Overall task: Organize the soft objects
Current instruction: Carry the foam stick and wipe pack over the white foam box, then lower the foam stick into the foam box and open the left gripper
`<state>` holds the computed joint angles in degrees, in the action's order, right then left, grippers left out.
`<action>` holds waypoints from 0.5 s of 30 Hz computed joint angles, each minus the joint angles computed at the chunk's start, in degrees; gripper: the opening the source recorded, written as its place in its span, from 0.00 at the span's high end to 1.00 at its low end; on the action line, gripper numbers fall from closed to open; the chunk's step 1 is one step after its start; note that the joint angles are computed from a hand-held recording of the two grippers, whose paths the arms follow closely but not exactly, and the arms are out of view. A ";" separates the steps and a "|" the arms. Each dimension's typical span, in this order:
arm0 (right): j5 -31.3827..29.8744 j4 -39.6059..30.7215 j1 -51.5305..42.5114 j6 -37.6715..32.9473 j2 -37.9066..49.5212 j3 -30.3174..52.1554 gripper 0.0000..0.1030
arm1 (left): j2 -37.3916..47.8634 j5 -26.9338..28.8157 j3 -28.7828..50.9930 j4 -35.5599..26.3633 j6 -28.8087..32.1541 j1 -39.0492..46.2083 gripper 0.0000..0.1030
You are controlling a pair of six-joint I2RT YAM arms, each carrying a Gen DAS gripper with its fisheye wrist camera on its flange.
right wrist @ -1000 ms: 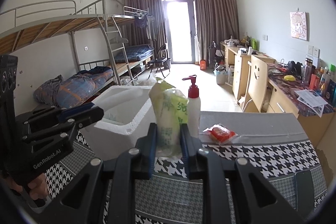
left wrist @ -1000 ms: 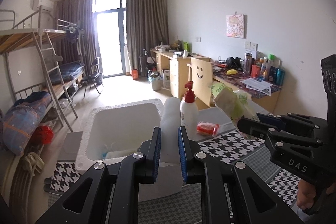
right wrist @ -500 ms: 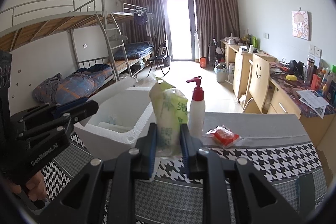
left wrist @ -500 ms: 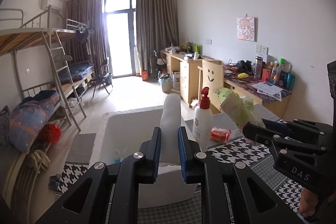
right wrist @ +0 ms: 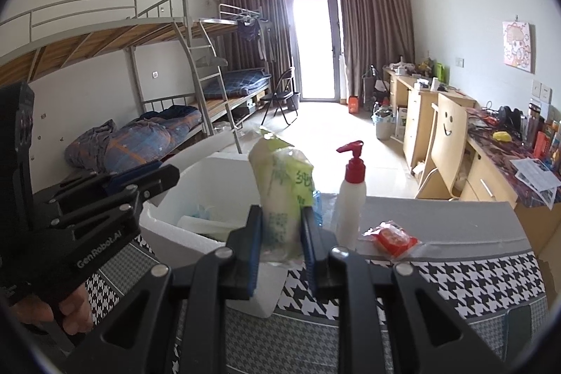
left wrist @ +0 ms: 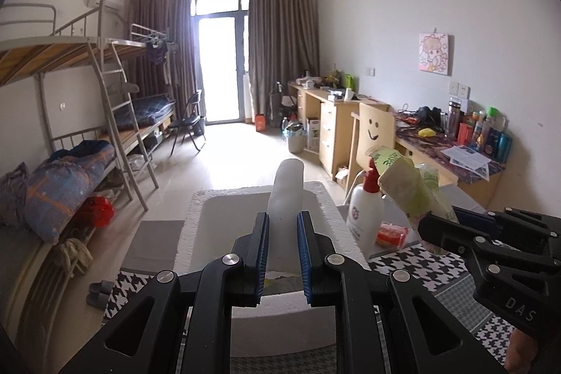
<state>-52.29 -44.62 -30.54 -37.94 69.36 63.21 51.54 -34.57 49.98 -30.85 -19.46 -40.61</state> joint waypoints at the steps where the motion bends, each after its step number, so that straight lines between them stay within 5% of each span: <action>1: 0.16 0.02 0.33 0.19 0.17 0.17 0.75 | 0.26 0.34 0.02 0.15 0.05 0.59 0.83; 15: 3.03 1.58 5.00 3.46 1.17 1.15 0.75 | 4.70 2.34 1.80 0.67 -1.37 4.49 0.83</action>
<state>-49.25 -43.04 -25.53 -34.49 70.53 64.37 56.23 -32.23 51.78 -30.18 -20.83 -36.12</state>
